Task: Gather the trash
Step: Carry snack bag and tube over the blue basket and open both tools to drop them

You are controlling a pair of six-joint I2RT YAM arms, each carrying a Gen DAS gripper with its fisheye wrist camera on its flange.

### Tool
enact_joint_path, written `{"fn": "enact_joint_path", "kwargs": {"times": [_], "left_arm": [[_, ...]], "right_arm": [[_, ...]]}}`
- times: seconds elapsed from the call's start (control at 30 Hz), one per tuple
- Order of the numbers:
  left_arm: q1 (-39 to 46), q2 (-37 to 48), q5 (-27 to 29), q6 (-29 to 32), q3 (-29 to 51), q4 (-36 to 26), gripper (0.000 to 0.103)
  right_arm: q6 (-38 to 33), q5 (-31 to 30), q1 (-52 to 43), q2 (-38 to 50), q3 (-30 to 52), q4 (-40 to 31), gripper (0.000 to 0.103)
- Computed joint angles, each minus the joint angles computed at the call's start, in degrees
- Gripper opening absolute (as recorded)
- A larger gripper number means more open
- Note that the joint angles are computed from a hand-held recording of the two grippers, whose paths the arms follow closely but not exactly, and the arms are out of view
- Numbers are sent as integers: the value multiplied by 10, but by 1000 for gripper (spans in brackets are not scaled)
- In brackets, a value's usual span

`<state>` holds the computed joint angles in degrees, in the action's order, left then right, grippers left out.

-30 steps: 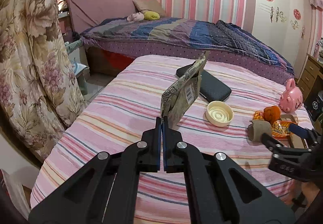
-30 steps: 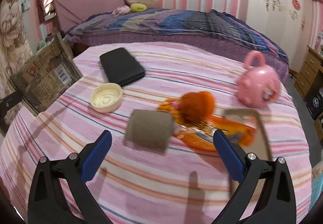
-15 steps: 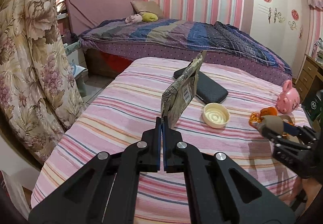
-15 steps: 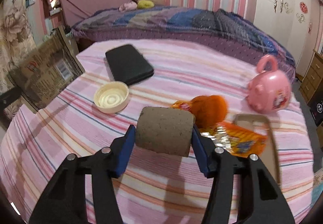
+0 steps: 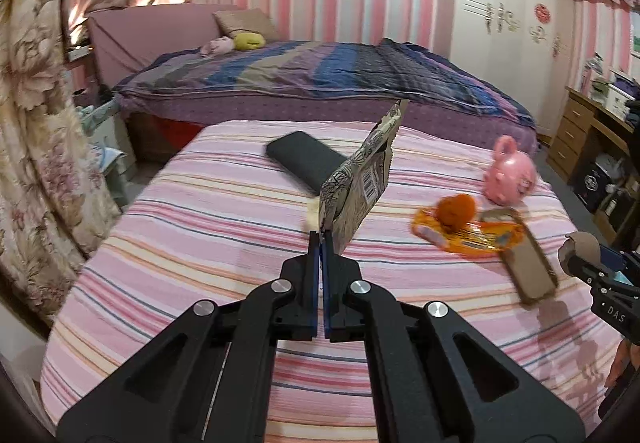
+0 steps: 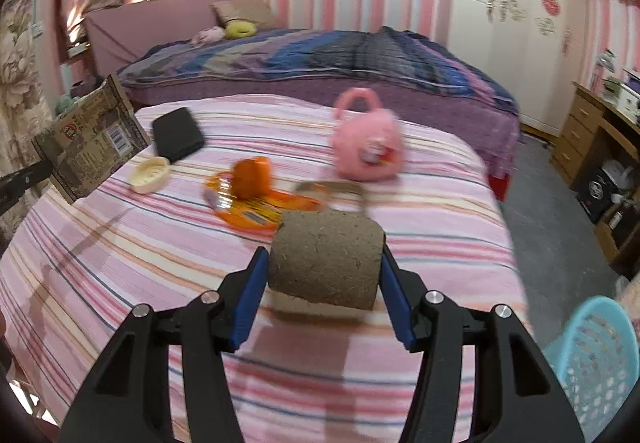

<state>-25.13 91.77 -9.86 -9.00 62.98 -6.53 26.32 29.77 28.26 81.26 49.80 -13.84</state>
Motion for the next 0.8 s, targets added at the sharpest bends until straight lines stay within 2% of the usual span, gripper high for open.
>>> {"fn": "enact_joint_path", "kwargs": {"times": [0.23, 0.5, 0.7, 0.8], "left_arm": [[-68, 14, -24, -10, 11, -8, 0], [-151, 23, -73, -7, 20, -11, 0], [-226, 38, -99, -19, 52, -22, 0], [-262, 60, -119, -17, 76, -31, 0]], "right_arm": [[-26, -33, -64, -90, -76, 18, 54], [-67, -53, -138, -188, -130, 0, 54], [-110, -87, -236, -285, -166, -37, 54], [-149, -121, -319, -336, -186, -58, 54]]}}
